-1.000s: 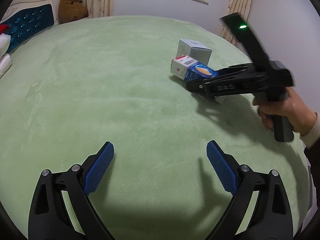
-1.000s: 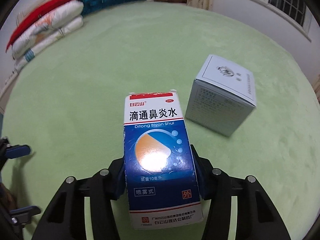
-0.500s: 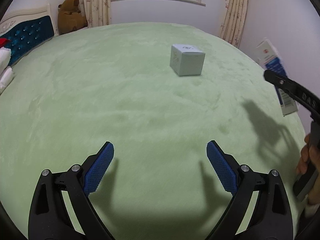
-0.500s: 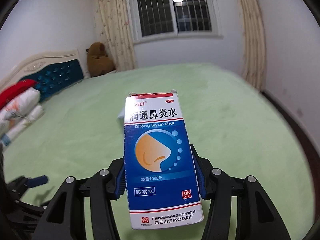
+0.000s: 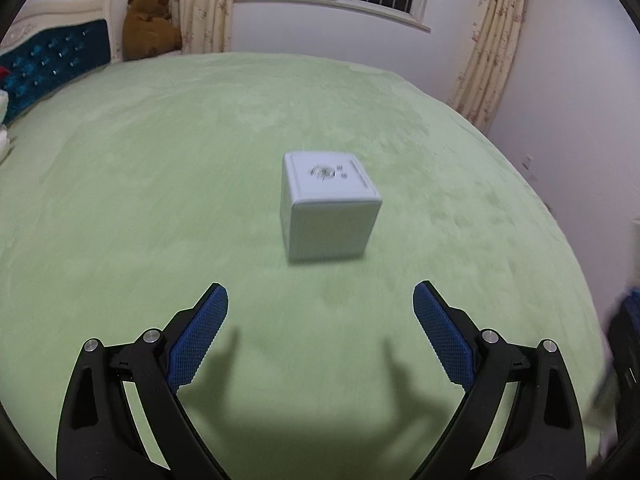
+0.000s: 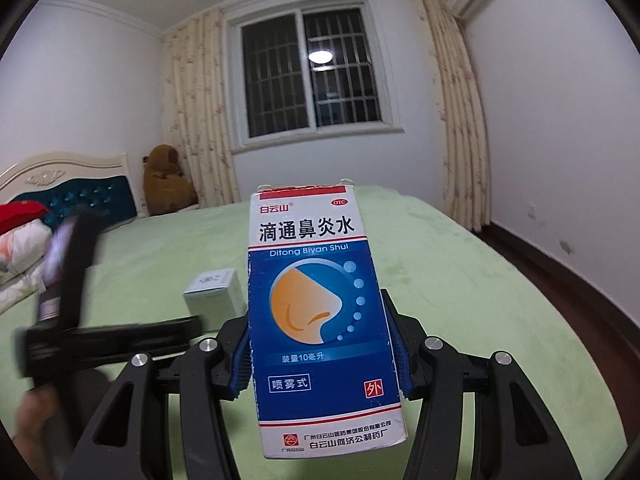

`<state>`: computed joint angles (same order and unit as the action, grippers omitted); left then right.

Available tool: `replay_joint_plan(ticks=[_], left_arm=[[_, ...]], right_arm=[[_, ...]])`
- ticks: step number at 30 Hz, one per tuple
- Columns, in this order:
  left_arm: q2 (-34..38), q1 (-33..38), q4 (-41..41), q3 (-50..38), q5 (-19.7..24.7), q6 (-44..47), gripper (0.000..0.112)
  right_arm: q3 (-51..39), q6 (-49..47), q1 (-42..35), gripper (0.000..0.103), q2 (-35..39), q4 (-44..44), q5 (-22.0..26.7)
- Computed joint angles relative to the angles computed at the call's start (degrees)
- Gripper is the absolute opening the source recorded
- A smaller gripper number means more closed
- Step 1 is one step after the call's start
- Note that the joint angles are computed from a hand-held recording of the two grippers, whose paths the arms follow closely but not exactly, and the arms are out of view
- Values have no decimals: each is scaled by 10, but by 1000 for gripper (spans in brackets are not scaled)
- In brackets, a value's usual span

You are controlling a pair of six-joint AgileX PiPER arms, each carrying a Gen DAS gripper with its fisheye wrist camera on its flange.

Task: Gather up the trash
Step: 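Grasp the white square box with the left tool while the right tool holds the spray box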

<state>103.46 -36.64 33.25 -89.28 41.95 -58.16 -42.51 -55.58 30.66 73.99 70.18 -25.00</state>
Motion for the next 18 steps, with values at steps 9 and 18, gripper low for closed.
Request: replay_joint_plan(ticks=[9,18], left_arm=[[115,-1,15,-151,62,32,91],[209,34,-27,-299,98,71,91]], right_arm=[[-5,43,-21,54,3,-38,32],[-25,11,-27,54,18,2,56]])
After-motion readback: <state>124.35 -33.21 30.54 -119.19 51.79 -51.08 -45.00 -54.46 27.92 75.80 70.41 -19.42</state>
